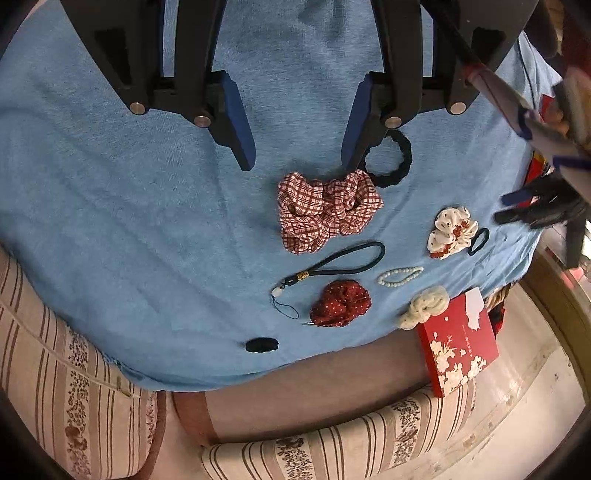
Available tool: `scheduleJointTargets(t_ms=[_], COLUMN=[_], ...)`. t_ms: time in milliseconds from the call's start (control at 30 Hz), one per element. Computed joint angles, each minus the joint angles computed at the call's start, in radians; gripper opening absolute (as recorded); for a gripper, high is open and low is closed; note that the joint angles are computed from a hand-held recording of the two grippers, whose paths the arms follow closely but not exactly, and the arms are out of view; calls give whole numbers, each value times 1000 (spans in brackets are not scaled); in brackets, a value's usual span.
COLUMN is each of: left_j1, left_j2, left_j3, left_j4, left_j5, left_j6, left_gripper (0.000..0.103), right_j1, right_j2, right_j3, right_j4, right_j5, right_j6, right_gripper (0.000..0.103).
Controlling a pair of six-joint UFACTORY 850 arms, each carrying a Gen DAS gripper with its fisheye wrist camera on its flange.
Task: Organize jewelry
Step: 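Move both grippers back over the remaining jewelry, then grasp the white cherry scrunchie with the left gripper while the right grasps the red bead bracelet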
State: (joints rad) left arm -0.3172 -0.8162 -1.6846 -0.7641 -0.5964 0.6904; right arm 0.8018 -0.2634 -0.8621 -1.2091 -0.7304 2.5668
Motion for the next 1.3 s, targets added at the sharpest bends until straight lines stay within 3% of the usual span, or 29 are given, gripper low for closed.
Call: scheduleJointTargets(t_ms=[33,67,133,167,233,333,500,667,867,967,1000,1133,1300], left_j1=[-8,-18,-28,-25,-21,-8,21,56,81,118,132,167,174], left_j2=[-33,-61,-133,-155,-175,-100,140,272,210,144,140,180,142], left_j3=[-45,-85,-186,-218,-247,-159,93,248,283,252,255,311,271], left_j4=[14,29,50,44,18,-83,-257,-306,-107,-36,-57,-197,-221], left_j5=[-12,-20,-83,-116,-150,-157,-158,-152,28,2,-12,9,-8], left_j6=[-29,-60,-122,-135,-155,-46,264,414,275,160,167,304,295], left_gripper=[53,46,25,7,4,4,4,4,6,6,10,49,52], right_j1=[2,3,-1,-1,-1,2,16,38,53,55,56,41,-26], right_j2=[5,7,7,12,18,23,25,16,-4,-10,-12,-47,-142], right_j3=[8,12,16,22,31,38,38,26,1,-16,-22,-80,-205], right_j4=[-11,-18,-34,-44,-60,-76,-86,-88,-59,-50,-52,-69,-112], right_j5=[-1,-2,-2,-1,-2,-13,-26,-29,-18,-11,-9,18,113], right_j6=[13,22,36,48,70,97,109,123,83,56,48,-28,-133], right_gripper=[52,52,52,53,52,52,52,52,52,53,53,54,54])
